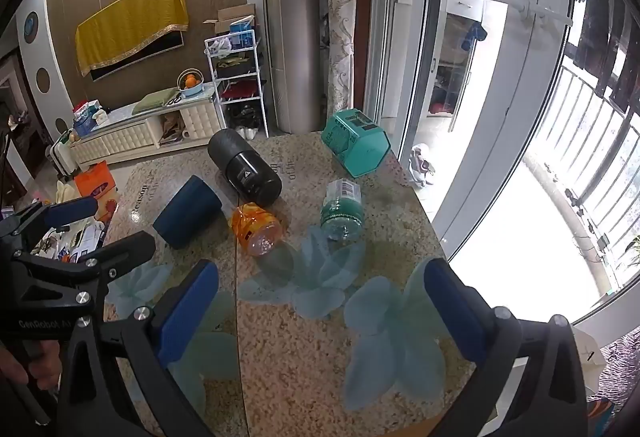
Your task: Flip cup upright
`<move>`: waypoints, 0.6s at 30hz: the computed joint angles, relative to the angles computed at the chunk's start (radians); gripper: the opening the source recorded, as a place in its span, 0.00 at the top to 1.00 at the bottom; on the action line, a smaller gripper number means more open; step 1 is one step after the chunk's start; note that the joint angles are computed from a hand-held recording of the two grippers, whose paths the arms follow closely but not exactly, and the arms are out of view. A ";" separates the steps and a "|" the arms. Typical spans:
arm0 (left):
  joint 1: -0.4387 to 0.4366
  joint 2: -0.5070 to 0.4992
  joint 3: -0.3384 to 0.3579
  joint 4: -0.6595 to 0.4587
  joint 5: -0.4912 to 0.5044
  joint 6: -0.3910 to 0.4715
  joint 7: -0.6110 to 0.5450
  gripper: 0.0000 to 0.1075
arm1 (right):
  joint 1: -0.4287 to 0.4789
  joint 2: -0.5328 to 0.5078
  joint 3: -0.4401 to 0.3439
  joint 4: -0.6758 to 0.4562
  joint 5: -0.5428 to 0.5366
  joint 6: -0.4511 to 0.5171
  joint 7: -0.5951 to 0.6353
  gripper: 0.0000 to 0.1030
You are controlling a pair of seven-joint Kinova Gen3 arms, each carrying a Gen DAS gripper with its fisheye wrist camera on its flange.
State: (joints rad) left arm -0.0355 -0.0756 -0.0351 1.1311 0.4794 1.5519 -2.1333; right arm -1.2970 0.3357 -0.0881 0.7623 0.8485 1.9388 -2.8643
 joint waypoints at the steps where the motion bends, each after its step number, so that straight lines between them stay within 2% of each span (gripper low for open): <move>1: 0.001 0.003 0.000 -0.002 0.000 0.003 0.001 0.04 | 0.002 0.000 0.000 -0.003 -0.004 0.002 0.001 0.00; 18: -0.005 0.002 -0.003 0.008 0.014 -0.011 -0.009 0.04 | 0.007 -0.002 -0.007 0.004 -0.007 -0.005 -0.010 0.00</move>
State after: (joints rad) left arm -0.0401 -0.0736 -0.0385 1.1394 0.4933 1.5411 -2.1418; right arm -1.2900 0.3335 -0.0947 0.7667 0.8414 1.9338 -2.8739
